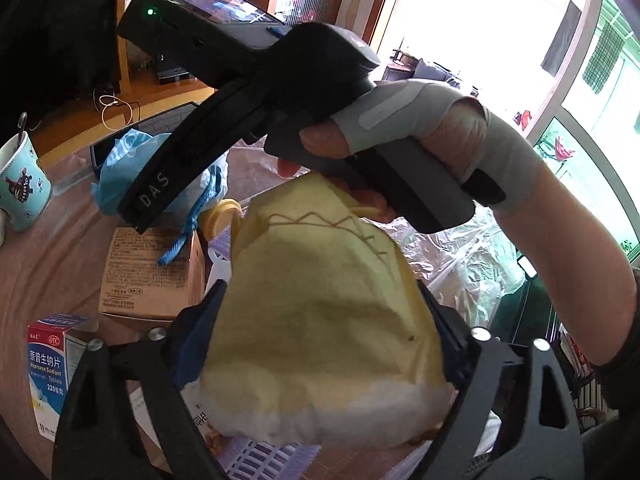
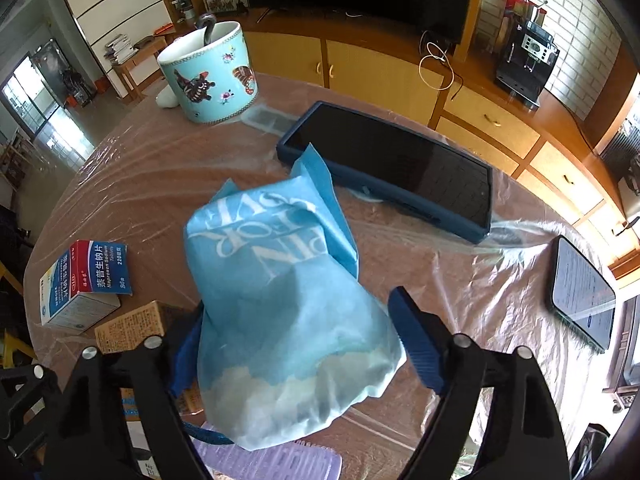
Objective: Collect trash
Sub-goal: 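Grasp the yellow paper bag with the left tool while the right tool grasps the blue plastic bag, then carry both held bags off the table over the black trash bin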
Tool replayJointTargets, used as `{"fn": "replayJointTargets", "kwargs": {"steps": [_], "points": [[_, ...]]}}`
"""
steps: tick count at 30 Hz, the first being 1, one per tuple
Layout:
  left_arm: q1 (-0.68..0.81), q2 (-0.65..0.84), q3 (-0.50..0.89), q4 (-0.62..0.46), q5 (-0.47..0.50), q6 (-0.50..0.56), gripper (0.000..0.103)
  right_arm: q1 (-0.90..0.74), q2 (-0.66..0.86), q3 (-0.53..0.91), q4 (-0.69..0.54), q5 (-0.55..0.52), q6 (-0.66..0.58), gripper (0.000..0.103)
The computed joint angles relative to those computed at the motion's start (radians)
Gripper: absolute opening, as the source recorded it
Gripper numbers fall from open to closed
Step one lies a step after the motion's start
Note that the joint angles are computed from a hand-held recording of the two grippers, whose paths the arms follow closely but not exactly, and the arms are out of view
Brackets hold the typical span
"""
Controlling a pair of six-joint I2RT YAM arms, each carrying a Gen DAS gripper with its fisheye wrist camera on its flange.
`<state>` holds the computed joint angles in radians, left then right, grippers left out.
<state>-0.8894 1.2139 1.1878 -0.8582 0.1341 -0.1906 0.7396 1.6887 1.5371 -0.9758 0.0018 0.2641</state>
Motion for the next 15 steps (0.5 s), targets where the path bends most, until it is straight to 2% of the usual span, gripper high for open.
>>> {"fn": "replayJointTargets", "kwargs": {"steps": [1, 4, 7, 12, 15], "points": [[0.000, -0.008, -0.002, -0.004, 0.005, 0.002, 0.071, -0.001, -0.010, -0.013, 0.014, -0.004, 0.003, 0.069], [0.014, -0.038, -0.021, -0.001, 0.032, -0.004, 0.063, -0.003, -0.056, -0.054, 0.053, -0.009, 0.027, 0.062], [0.033, -0.074, -0.043, 0.004, 0.058, -0.016, 0.058, -0.007, -0.096, -0.090, 0.085, -0.016, 0.046, 0.058], [0.048, -0.153, -0.071, 0.011, 0.085, -0.041, 0.056, -0.005, -0.203, -0.164, 0.140, 0.013, 0.099, 0.057], [0.045, -0.205, -0.091, 0.018, 0.079, -0.067, 0.056, 0.002, -0.288, -0.208, 0.148, 0.065, 0.135, 0.057]]}}
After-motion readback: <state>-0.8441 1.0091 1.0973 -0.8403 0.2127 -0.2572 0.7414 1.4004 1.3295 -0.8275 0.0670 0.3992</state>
